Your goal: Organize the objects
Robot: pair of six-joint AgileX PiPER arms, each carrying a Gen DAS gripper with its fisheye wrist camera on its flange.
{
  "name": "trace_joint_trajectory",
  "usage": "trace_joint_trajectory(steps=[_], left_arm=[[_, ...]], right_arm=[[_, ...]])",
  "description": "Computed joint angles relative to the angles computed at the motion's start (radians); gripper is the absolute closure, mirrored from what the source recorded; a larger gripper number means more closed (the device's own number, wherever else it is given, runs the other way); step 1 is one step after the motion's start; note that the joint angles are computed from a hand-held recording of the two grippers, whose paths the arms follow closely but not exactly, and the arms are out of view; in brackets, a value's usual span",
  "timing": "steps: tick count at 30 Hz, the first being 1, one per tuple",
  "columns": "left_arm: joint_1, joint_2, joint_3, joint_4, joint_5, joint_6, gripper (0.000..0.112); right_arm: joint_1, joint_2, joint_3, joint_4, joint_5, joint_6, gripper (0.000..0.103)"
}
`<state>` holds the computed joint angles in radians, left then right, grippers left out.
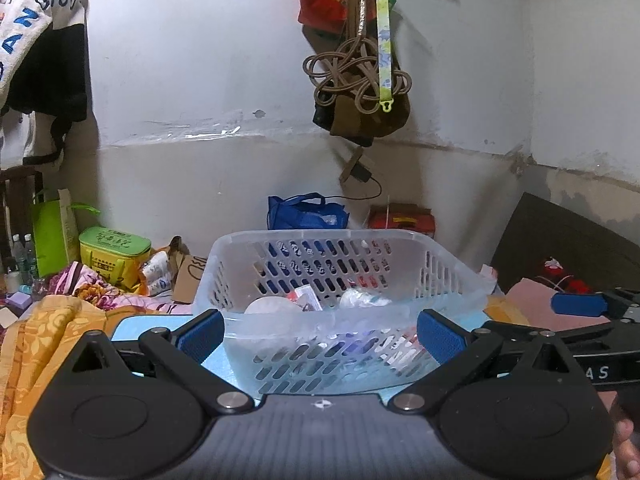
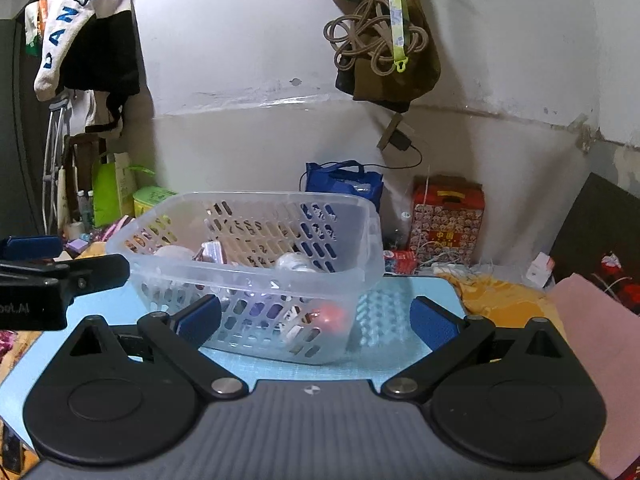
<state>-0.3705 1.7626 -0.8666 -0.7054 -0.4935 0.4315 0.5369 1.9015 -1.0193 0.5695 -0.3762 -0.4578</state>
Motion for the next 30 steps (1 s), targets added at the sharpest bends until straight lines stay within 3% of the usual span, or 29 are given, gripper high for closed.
trace_joint_trajectory(steps=[6,11,21,30], left_arm=[[0.011,0.015,-0.004,-0.026,0.005,0.023,0.009],[0.015,0.021,-0.014,-0.046,0.024,0.039,0.009],[0.008,0.017,-0.018,-0.101,0.026,0.096,0.009],[0.001,0.024,-0.026,-0.12,0.032,0.12,0.009]], right_arm=[[-0.021,-0.016,0.012,-0.067,0.012,0.075,0.0],[-0.065,-0.018,0.013,-0.272,0.043,0.306,0.0],[-0.029,-0.001,-0.005,-0.058,0.035,0.1,0.0],[-0.042,-0.006,-0.004,-0.095,0.049,0.16,0.0]])
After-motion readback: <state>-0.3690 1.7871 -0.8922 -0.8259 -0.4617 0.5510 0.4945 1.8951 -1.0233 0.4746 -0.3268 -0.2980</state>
